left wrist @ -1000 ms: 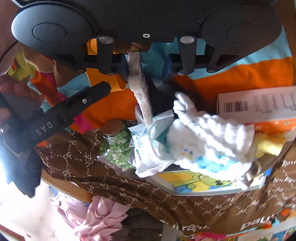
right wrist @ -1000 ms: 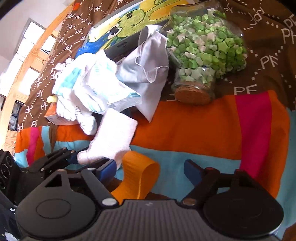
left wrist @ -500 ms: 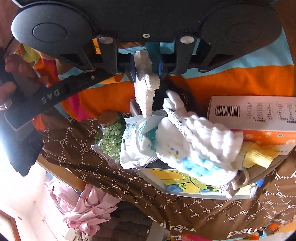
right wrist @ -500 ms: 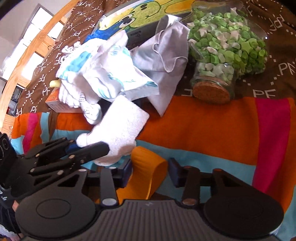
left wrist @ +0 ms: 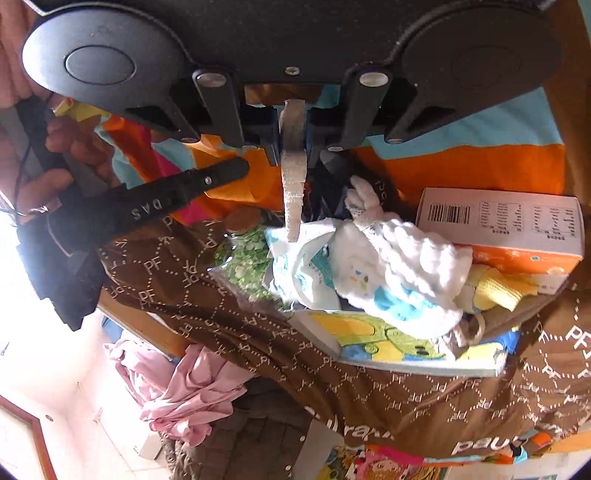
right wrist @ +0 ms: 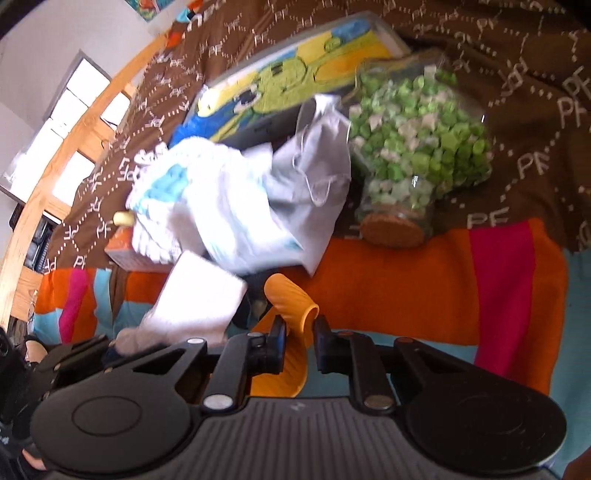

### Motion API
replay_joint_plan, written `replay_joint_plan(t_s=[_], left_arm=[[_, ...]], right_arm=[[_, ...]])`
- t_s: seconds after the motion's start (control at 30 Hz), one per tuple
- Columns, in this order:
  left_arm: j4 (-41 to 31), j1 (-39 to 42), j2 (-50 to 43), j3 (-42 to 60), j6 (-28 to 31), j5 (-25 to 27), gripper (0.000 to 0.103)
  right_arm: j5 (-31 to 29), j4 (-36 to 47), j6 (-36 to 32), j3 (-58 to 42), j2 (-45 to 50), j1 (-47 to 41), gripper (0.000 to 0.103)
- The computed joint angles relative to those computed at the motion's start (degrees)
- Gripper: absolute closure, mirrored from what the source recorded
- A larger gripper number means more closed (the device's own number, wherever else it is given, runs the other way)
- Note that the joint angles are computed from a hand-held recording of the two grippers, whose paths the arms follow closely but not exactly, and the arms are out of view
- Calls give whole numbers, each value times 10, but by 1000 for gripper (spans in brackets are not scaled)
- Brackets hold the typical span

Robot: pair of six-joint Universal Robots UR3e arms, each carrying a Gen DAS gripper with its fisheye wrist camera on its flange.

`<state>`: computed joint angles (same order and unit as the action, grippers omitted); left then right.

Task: Organize soft objects
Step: 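Carry the white strip and the orange piece over the drawing tray with both tools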

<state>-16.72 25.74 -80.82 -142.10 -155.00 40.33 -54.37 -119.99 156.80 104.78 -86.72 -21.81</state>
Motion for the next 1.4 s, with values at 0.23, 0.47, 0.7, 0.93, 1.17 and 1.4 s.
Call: replay_joint_plan(t_s=[0.23, 0.47, 0.7, 0.93, 1.17, 1.4], left_arm=[[-51, 38, 118, -53, 23, -31, 89], [-20, 67, 182, -87, 12, -61, 89], [180, 55, 93, -73, -83, -48, 89], [262, 20, -61, 77, -179, 4, 89], [288, 13, -220, 268, -248, 55, 89], [262, 18, -375, 461, -255, 53, 89]], right_arm=[[24, -101, 0, 72, -64, -15, 87], [14, -257, 16, 152, -137, -11, 87], [50, -396, 60, 202, -152, -20, 87], [4, -555, 193, 118, -22, 61, 86], [-93, -627, 361, -118, 208, 169, 86], [-162, -552, 410, -410, 425, 239, 86]])
